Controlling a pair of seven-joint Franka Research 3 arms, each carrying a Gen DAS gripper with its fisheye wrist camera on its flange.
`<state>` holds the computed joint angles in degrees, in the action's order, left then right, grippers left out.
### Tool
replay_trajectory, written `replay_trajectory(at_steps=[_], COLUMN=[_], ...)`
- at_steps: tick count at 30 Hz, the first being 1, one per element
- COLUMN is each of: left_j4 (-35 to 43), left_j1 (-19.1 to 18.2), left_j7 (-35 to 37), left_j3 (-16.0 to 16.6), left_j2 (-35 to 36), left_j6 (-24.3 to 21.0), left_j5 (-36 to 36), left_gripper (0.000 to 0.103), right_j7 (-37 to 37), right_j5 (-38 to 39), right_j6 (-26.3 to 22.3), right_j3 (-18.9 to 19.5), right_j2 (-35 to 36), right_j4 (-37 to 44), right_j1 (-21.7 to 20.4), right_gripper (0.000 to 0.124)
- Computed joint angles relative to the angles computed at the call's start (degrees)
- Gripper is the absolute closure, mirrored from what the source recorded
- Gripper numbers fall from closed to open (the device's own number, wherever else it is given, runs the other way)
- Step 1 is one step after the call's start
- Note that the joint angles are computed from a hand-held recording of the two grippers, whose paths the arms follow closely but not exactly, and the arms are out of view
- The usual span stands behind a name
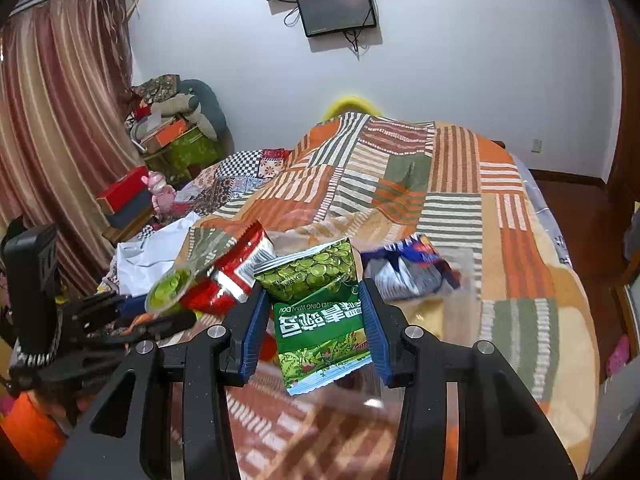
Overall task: Organize snacks
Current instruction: 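Place the jelly cup and pea bag into the clear box with both tools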
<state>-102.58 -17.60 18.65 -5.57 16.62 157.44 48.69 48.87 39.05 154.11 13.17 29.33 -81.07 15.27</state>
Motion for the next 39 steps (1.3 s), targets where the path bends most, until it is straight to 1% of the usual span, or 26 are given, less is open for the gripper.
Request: replay_trajectory(at_steps=[6,11,13,15,17,18,19,21,22,25,29,34,39], left_j4=[1.27,1.65,1.71,1.79,1.69,1.59,1.33,0.68,0.5,-0.23,-1.4,-2.88,-3.76], left_j1=[-0.03,-0.28,0.06,-0.2,-0.35,-0.23,0.09,0.64,0.58,0.12,0.15,-0.55,-0.73], left_j7=[-0.02,0.03,1.06,1.42,1.7,2.06,2.74,3.97,4.07,2.96,2.2,-2.03,-8.69], left_j3=[0.68,1.14,0.79,0.93,0.92,0.75,0.41,-0.11,-0.03,0.49,0.43,0.6,-0.55], left_j2=[1.68,2.26,2.57,2.71,2.63,2.58,2.49,2.32,2.22,1.6,0.26,-2.92,-6.98], left_j6=[1.66,1.39,1.21,0.6,0.29,0.35,0.54,1.08,1.03,0.73,0.49,-0.34,-2.37], left_j5=[0.04,0.17,-1.1,-1.24,-1.28,-1.69,-2.6,-4.46,-4.77,-4.59,-4.36,0.35,7.15], left_gripper=[0.058,0.058,0.058,0.057,0.055,0.054,0.05,0.048,0.048,0.042,0.041,0.041,0.04], right_j7=[4.58,8.94,9.28,9.27,8.99,8.56,8.24,7.51,7.1,5.91,4.72,1.67,-4.47], right_j5=[-5.58,-9.11,-9.66,-10.07,-10.32,-10.07,-9.73,-8.69,-8.06,-6.71,-5.63,-2.95,4.35], right_j6=[-1.26,-2.91,-3.48,-3.17,-2.58,-2.26,-2.33,-2.97,-2.83,-2.86,-2.84,-0.69,1.92], right_j3=[-2.05,-2.97,-2.7,-2.58,-2.42,-2.12,-1.85,-1.22,-0.98,-0.63,-0.69,-0.17,1.44], right_j2=[4.29,6.57,6.39,5.82,5.1,4.61,4.29,3.84,3.39,2.4,1.2,-2.28,-7.85], right_j4=[5.37,8.07,7.72,6.84,5.84,5.19,4.82,4.45,3.84,2.52,1.02,-3.13,-8.77], right_j1=[2.81,3.67,3.33,3.18,3.05,2.77,2.43,1.65,1.35,0.84,0.66,-0.23,-2.38], right_gripper=[0.083,0.08,0.08,0.077,0.072,0.071,0.07,0.069,0.069,0.068,0.067,0.067,0.067])
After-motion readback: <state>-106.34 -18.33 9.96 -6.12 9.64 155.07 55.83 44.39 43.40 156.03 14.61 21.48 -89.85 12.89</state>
